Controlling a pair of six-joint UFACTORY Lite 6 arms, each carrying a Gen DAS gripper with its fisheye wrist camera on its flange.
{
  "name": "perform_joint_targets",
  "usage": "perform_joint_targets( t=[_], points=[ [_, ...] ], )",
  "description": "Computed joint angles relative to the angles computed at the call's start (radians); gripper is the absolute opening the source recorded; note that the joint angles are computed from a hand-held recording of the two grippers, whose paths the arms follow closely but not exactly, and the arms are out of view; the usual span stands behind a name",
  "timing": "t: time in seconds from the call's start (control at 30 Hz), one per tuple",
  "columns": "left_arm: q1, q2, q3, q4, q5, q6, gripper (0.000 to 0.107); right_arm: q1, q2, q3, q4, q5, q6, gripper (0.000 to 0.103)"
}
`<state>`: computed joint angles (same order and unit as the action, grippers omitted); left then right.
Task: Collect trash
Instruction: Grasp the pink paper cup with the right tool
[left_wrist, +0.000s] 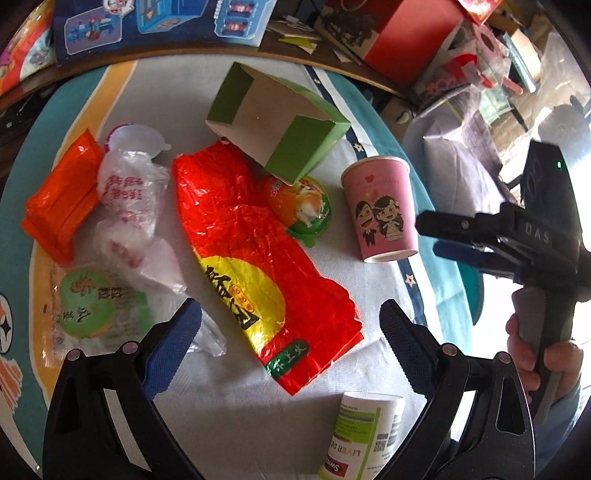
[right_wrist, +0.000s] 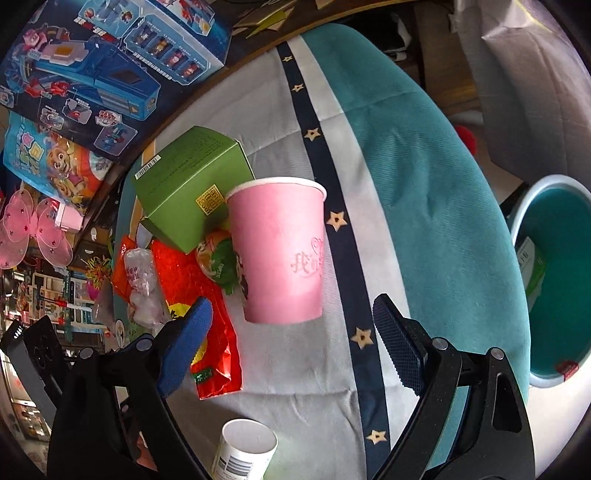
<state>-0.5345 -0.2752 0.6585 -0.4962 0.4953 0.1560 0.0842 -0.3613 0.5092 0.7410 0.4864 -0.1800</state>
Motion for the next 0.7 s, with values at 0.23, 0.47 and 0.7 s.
perform_joint_targets(
  t=[0.23,0.47,0.7],
  points=[
    [-0.028,0.15,0.071,0.037,-0.036,-0.039,0.097,-0.017,0.202,0.095,0.191,-0.036,-0.248,0.068],
    [-0.073,0.259,0.115,0.15,-0.068,-0.181,0.097,-0.029,0.182,0.039,0.3,-0.042,-0.385,0.057],
    [-0.201,0.301,0.13,0.503,-0.101,-0.581,0.099,-0.066,0.066,-0.06,0.29,0.0,-0.388,0.057]
  ],
)
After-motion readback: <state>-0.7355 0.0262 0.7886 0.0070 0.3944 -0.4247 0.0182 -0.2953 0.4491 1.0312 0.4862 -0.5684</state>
